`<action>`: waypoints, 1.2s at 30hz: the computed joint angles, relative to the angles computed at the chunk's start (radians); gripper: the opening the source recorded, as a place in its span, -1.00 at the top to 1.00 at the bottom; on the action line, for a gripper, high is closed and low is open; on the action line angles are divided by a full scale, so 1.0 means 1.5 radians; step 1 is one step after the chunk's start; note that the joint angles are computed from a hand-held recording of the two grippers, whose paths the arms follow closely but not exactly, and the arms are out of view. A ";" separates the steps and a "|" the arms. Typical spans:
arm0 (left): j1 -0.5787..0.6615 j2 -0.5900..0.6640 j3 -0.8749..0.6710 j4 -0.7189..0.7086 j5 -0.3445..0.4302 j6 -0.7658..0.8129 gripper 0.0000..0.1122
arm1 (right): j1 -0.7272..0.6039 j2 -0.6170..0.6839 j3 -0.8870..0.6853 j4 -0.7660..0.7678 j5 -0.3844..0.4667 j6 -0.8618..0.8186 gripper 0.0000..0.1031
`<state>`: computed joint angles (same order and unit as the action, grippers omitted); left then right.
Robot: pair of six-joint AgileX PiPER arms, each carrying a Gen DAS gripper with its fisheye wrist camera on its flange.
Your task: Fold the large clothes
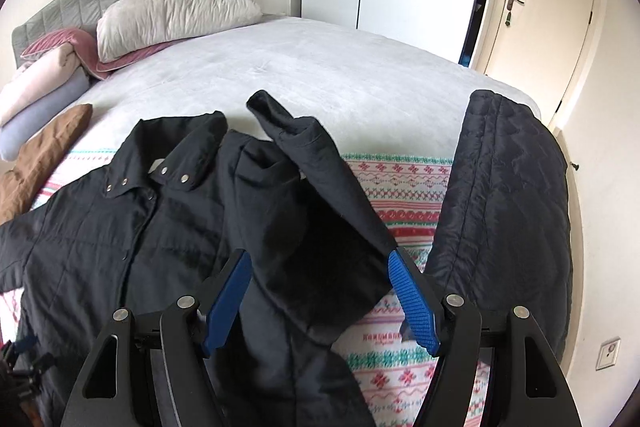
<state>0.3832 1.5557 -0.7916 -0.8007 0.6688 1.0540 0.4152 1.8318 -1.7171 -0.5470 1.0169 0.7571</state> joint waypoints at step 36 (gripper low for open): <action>-0.054 0.002 0.054 -0.045 -0.108 0.079 -0.83 | -0.310 -0.250 0.258 -0.276 -0.103 0.303 0.87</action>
<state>0.3022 1.5588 -0.7105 -0.8683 0.5068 1.1727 -0.0495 1.4561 -1.3298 -0.9613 0.8626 1.2113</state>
